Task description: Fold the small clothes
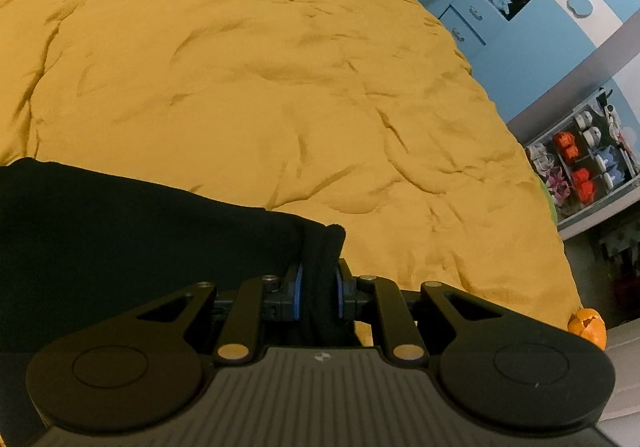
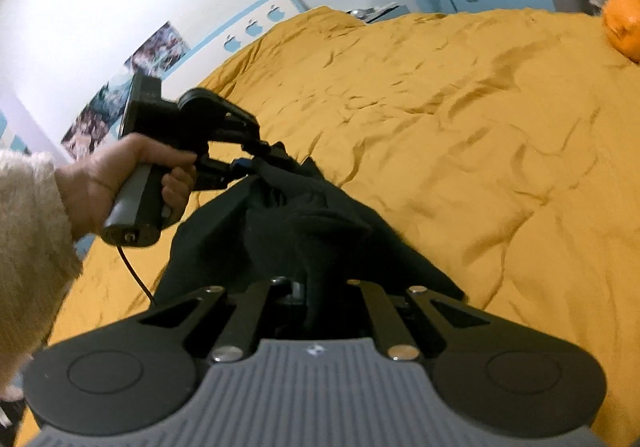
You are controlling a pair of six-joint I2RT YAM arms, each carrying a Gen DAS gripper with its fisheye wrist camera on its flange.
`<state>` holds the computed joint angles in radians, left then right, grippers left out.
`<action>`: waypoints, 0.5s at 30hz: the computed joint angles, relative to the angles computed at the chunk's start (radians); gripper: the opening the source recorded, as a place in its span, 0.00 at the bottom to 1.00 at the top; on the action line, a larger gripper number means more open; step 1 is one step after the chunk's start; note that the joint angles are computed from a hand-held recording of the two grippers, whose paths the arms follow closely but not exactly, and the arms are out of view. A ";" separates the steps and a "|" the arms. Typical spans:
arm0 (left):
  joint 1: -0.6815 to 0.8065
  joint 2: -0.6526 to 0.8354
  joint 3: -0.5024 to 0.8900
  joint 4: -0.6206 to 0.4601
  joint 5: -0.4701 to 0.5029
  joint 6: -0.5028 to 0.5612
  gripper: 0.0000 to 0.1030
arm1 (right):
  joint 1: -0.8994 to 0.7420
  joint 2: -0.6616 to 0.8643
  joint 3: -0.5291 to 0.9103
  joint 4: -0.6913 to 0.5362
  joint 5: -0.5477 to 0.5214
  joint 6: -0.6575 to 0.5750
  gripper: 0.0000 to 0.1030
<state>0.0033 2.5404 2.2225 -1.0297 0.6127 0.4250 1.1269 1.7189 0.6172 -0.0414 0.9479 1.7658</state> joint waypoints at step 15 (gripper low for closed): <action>0.120 -0.133 0.011 -0.133 0.261 0.258 0.19 | 0.164 -0.087 0.112 -0.622 0.005 0.283 0.30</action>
